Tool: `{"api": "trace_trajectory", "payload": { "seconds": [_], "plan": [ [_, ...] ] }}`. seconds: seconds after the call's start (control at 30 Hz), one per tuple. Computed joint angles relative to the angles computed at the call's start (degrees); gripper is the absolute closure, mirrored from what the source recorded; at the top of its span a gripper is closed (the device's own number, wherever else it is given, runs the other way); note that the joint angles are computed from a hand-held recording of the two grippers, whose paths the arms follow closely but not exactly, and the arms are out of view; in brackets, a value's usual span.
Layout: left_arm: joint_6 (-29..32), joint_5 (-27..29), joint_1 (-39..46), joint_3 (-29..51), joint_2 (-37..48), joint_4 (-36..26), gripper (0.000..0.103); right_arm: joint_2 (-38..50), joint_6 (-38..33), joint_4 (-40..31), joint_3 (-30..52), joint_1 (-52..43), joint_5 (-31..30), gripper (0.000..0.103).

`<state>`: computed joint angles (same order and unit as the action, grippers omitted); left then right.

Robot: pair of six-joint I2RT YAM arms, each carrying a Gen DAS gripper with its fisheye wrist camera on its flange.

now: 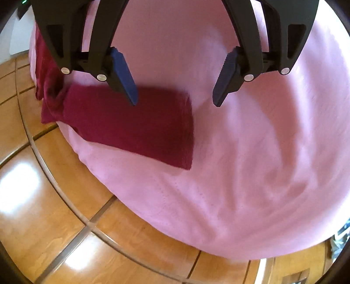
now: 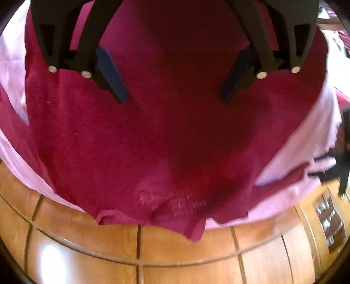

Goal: Fold small clothes

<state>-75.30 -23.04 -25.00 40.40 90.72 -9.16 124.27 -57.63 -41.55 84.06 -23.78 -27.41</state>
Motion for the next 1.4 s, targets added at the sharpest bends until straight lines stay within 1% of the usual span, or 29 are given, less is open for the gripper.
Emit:
{"api": "trace_trajectory", "payload": {
  "seconds": [0.03, 0.13, 0.2, 0.23, 0.27, 0.33, 0.4, 0.43, 0.53, 0.57, 0.63, 0.73, 0.77, 0.83, 0.87, 0.9, 0.93, 0.97, 1.0, 1.03, 1.07, 1.13, 1.17, 1.23, 1.27, 1.3, 1.37, 1.4],
  "plan": [
    [0.8, 0.4, 1.0, 1.0, 1.5, 0.2, 0.033, 0.7, 0.6, 1.0, -0.5, -0.1, -0.2, 0.002],
    [4.5, 1.3, 3.2, 3.0, 5.2, 3.2, 0.033, 2.8, 0.2, 2.3, 0.0, -1.5, -2.8, 0.002],
    [8.5, 3.4, 4.5, 4.7, 7.2, 5.3, 0.059, 3.0, 0.5, 2.0, 0.2, -2.2, -3.8, 0.002],
    [10.3, 3.8, 4.9, 6.7, 8.6, 3.9, 0.085, 3.0, 0.9, 2.5, 0.0, -2.1, -4.1, 0.002],
    [11.5, 2.7, 5.0, 8.2, 9.5, 2.8, 0.095, 3.1, 0.6, 2.2, 0.3, -2.2, -4.3, 0.002],
    [12.9, -1.0, 4.8, 8.7, 8.0, 1.0, 0.096, 2.3, 1.4, 2.2, -0.3, -1.6, -4.3, 0.002],
    [12.7, -3.6, 6.1, 7.8, 5.3, 0.2, 0.096, 1.9, 1.5, 3.4, -1.2, -1.6, -4.8, 0.002],
    [12.2, -6.1, 7.1, 7.1, 3.1, -1.7, 0.097, 1.4, 1.3, 4.3, -2.2, -1.8, -5.1, 0.002],
    [12.1, -10.8, 10.5, 6.1, -1.3, -6.6, 0.097, 1.2, 1.9, 5.7, -3.1, -1.4, -5.3, 0.002],
    [12.7, -12.1, 11.4, 6.6, -1.5, -8.3, 0.097, 1.3, 2.0, 5.8, -3.1, -1.3, -5.3, 0.002],
    [15.2, -13.0, 13.5, 8.2, -0.4, -10.6, 0.097, 1.2, 2.1, 6.5, -3.5, -1.2, -5.2, 0.002],
    [19.1, -13.0, 15.9, 13.1, 6.2, -13.1, 0.096, 1.2, 2.0, 7.0, -3.8, -1.2, -5.1, 0.002],
    [19.9, -12.9, 16.5, 15.7, 9.6, -14.9, 0.095, 1.2, 2.0, 6.9, -3.7, -1.3, -5.2, 0.002],
    [17.8, -10.6, 17.6, 19.0, 13.7, -18.2, 0.094, 1.4, 1.9, 6.9, -3.6, -1.3, -5.3, 0.002],
    [15.6, -7.7, 18.6, 17.8, 13.4, -17.3, 0.093, 1.4, 1.8, 6.9, -3.6, -1.4, -5.4, 0.002],
    [14.2, -6.2, 19.0, 15.8, 12.1, -15.2, 0.088, 1.5, 1.7, 6.8, -3.5, -1.5, -5.5, 0.002],
    [12.3, -5.0, 18.4, 11.3, 8.4, -11.0, 0.075, 1.7, 1.6, 6.6, -3.3, -1.6, -5.7, 0.002],
    [11.2, -5.2, 17.0, 7.9, 5.0, -8.5, 0.059, 1.7, 1.5, 6.6, -3.3, -1.7, -5.8, 0.002],
    [10.2, -5.8, 15.1, 5.4, 2.4, -6.9, 0.054, 1.9, 1.5, 6.5, -3.2, -1.7, -5.9, 0.002],
    [10.1, -6.1, 12.8, 2.1, -1.1, -3.9, 0.052, 1.9, 1.5, 6.4, -3.1, -1.7, -6.0, 0.002],
    [11.2, -4.9, 9.7, -1.9, -4.9, 1.4, 0.052, 1.9, 1.4, 6.4, -3.1, -1.8, -6.0, 0.002],
    [12.2, 0.2, 3.6, -6.6, -8.4, 9.1, 0.052, 1.9, 1.4, 6.5, -3.2, -1.8, -6.0, 0.002],
    [12.4, 2.0, 1.1, -7.4, -8.5, 11.2, 0.052, 1.9, 1.4, 6.5, -3.2, -1.8, -6.1, 0.002],
    [13.0, 5.8, -5.1, -8.3, -6.7, 17.7, 0.052, 2.0, 1.3, 6.4, -3.1, -1.9, -6.2, 0.002],
    [13.6, 8.5, -8.5, -8.2, -4.4, 22.1, 0.052, 2.0, 1.3, 6.3, -3.1, -1.9, -6.2, 0.002],
    [13.6, 10.5, -11.1, -7.8, -2.4, 25.1, 0.052, 2.0, 1.3, 6.3, -3.0, -2.0, -6.2, 0.002],
    [12.8, 14.8, -15.4, -7.4, 2.5, 32.7, 0.052, 2.2, 1.2, 6.0, -2.8, -2.1, -6.4, 0.002],
    [12.3, 16.5, -17.5, -6.1, 5.3, 34.3, 0.052, 2.2, 1.1, 6.0, -2.8, -2.1, -6.5, 0.002]
  ]
}}
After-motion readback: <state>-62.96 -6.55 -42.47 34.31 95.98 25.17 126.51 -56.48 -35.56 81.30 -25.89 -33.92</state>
